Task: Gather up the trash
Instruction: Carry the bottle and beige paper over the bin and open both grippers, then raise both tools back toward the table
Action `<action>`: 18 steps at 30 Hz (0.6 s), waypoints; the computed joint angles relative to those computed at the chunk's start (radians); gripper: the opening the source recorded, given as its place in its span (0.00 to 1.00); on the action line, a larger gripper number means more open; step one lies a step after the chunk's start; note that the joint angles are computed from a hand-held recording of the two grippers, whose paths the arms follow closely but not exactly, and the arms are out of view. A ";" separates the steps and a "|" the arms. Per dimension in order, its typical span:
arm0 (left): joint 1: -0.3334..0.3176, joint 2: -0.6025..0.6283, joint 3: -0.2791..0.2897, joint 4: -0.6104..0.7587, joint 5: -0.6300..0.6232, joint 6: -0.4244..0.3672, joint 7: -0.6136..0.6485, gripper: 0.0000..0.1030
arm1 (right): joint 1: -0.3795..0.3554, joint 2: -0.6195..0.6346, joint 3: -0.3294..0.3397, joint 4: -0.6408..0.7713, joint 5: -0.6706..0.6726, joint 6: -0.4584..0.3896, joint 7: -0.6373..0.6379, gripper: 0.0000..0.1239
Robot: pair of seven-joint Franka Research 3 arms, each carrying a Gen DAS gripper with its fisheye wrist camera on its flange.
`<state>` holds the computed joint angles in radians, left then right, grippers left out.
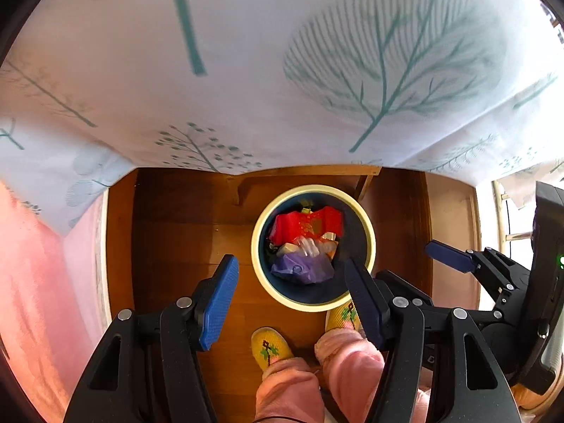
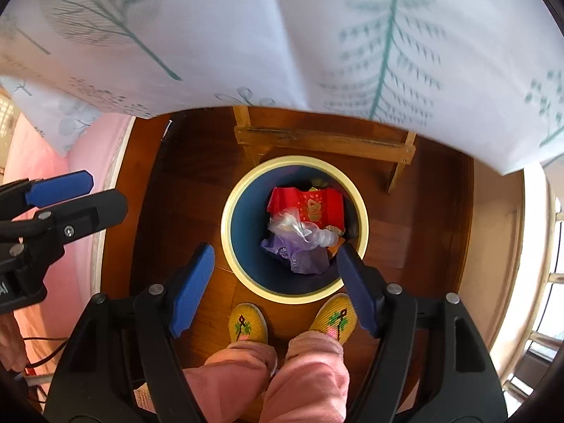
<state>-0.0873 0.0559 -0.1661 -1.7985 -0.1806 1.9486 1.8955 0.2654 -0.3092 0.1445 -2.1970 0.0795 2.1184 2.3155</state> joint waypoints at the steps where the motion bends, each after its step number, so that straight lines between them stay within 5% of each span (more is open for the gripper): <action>1: 0.001 -0.002 0.001 0.013 0.002 -0.012 -0.007 0.62 | 0.000 0.001 0.001 0.014 -0.003 -0.011 0.001 0.56; 18: 0.026 0.036 0.012 0.500 -0.019 -0.315 -0.083 0.62 | -0.010 0.057 0.008 0.508 -0.085 -0.307 -0.017 0.56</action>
